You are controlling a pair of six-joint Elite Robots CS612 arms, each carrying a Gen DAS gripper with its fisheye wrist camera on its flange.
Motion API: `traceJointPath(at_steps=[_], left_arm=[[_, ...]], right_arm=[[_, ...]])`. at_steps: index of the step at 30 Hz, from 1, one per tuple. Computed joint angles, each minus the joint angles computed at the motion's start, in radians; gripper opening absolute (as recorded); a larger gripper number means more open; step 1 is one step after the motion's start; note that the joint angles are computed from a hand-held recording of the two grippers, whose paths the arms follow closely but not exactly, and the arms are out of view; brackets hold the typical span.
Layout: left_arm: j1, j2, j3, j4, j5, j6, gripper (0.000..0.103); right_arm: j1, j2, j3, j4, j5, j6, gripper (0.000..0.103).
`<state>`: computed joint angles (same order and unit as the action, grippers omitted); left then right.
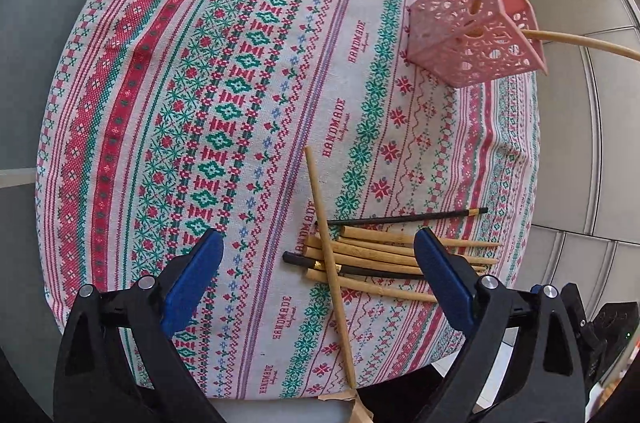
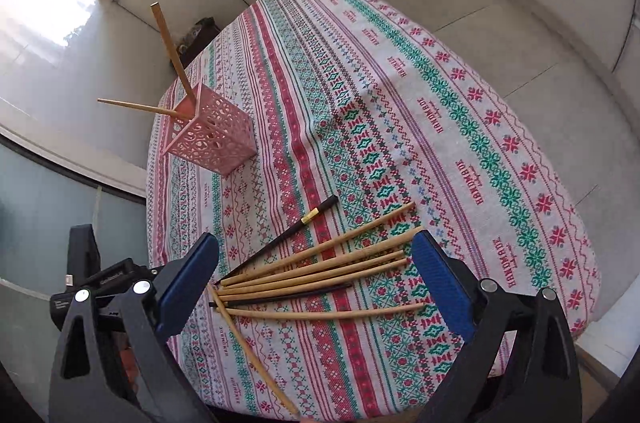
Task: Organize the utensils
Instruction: 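Grasp another chopstick with the left tool while the right tool grasps one too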
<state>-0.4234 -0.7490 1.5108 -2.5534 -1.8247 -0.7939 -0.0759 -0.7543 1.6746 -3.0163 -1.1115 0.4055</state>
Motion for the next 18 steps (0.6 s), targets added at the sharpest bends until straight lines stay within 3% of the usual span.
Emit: traceJointPath(at_steps=[2,4,6,8,14,17,18], left_arm=[[0.006,0.014,-0.010,-0.011,-0.027,-0.019,0.091],[0.013,0.031,-0.017,-0.037,-0.075,-0.043,0.083],[0.019,0.043,-0.021,-0.060,-0.115,-0.068,0.064],[0.022,0.051,-0.024,-0.074,-0.139,-0.078,0.051],[0.012,0.059,-0.035,-0.073,-0.079,-0.077,0.046],[0.011,0.057,-0.039,-0.072,-0.055,-0.060,0.045],[0.010,0.058,-0.043,-0.070,-0.046,-0.056,0.040]], right_arm=[[-0.005,0.008,-0.012,0.030,0.051,0.012,0.094],[-0.012,0.019,-0.025,0.070,0.114,0.031,0.094],[-0.016,0.026,-0.033,0.091,0.149,0.040,0.092],[-0.012,0.026,-0.037,0.093,0.139,0.033,0.092],[-0.004,0.028,-0.041,0.064,0.098,0.052,0.089],[-0.001,0.029,-0.047,0.084,0.089,0.043,0.081],[0.000,0.033,-0.049,0.074,0.082,0.053,0.080]])
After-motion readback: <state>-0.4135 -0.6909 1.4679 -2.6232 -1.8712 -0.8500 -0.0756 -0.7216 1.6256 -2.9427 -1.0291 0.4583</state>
